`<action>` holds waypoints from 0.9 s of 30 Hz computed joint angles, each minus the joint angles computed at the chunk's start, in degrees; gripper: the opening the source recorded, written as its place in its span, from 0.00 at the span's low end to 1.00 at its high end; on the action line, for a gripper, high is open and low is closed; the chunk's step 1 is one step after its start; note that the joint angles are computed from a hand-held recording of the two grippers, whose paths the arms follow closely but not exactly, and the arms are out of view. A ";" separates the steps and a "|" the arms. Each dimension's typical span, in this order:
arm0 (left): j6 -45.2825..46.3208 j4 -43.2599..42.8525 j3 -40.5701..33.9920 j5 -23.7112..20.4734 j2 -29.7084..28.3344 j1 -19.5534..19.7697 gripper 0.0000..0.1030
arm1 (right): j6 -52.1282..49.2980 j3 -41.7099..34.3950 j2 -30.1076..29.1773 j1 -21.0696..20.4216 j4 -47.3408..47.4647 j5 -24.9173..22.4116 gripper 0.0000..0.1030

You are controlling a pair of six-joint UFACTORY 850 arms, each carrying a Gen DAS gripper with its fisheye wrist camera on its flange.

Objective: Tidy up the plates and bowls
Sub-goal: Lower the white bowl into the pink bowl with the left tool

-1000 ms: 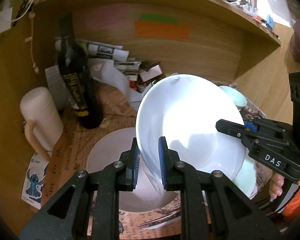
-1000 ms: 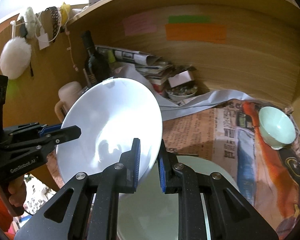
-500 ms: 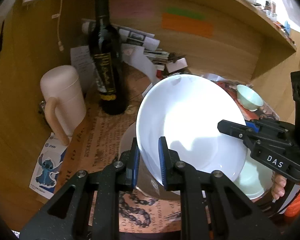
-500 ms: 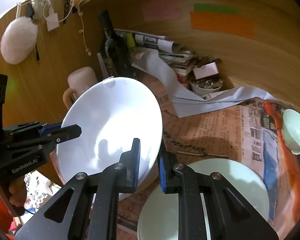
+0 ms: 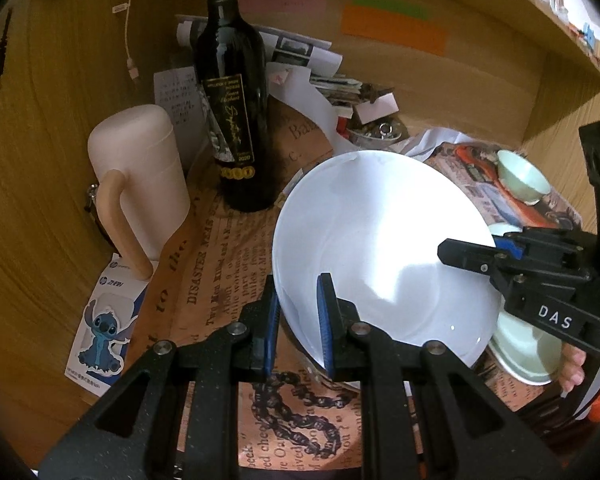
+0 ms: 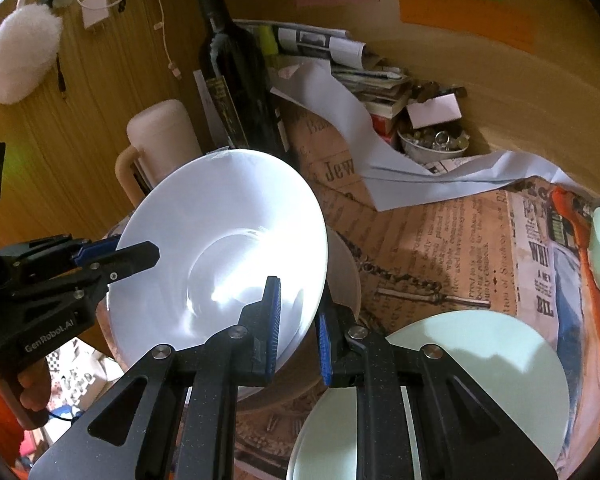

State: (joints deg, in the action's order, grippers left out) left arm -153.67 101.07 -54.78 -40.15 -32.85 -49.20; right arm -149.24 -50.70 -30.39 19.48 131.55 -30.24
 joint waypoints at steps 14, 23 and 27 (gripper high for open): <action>4.38 -3.10 -1.55 -0.88 -2.09 0.34 0.16 | 1.55 -2.13 -2.18 0.78 -1.36 2.49 0.14; 5.89 -4.10 -2.31 -1.29 -2.99 0.24 0.16 | -17.44 -0.40 -0.99 3.55 13.37 5.06 0.27; 4.71 -3.08 -1.90 -0.41 -2.59 0.51 0.16 | -25.20 0.61 -0.68 4.37 19.49 4.03 0.40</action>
